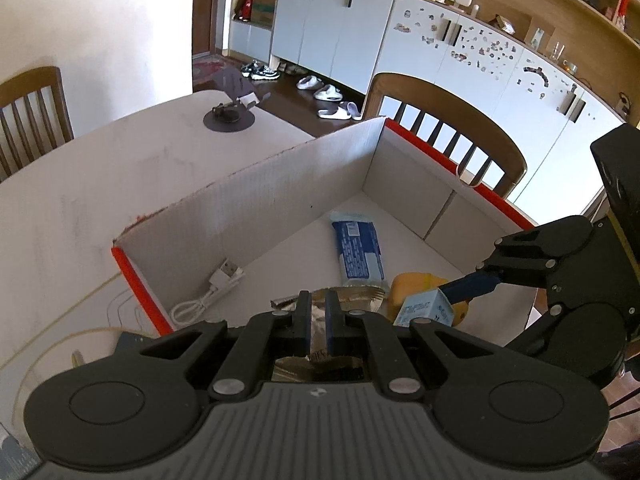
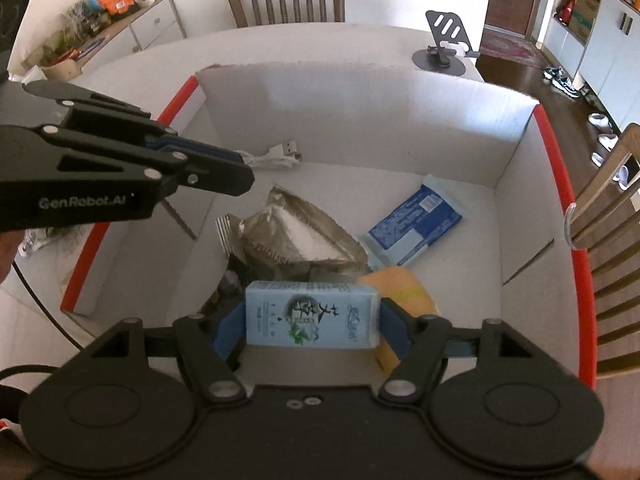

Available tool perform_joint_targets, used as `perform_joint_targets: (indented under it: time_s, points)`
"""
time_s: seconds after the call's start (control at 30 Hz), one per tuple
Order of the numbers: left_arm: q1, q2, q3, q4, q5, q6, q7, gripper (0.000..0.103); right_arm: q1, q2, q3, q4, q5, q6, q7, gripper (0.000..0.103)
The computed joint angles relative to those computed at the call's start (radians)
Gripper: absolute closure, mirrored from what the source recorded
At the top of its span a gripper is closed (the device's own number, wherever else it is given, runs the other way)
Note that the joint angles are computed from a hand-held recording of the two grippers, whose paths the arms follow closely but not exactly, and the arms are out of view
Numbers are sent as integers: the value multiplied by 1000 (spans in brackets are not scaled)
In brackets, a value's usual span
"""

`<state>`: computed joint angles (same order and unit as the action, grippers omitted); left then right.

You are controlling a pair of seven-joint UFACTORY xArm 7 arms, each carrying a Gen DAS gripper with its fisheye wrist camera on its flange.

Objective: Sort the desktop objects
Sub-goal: 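Open the right tool to drop the carton while the left tool releases the cable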

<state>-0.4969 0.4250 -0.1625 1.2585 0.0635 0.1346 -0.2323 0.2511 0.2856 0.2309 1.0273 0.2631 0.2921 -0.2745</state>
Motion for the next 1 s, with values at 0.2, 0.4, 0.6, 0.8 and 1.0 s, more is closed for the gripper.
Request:
perform_joint_targets:
  time_s: [0.2, 0.4, 0.6, 0.8, 1.0]
  points:
    - [-3, -6, -3, -11, -11, 7, -7, 98, -7, -20, 4, -19, 4, 0, -15, 32]
    - [0, -23, -22, -26, -17, 4, 1, 97, -23, -74, 18, -61, 67, -31, -72, 31]
    - [-19, -45, -15, -39, -13, 21, -23, 97, -26, -119, 21, -102, 138, -68, -113, 30]
    - [-66, -71, 32, -66, 34, 12, -92, 77, -33, -154, 33, -135, 253, -108, -202, 30]
    - [-39, -98, 4, -108, 38, -18, -116, 26, -26, -174, 29, -151, 352, -118, -273, 29]
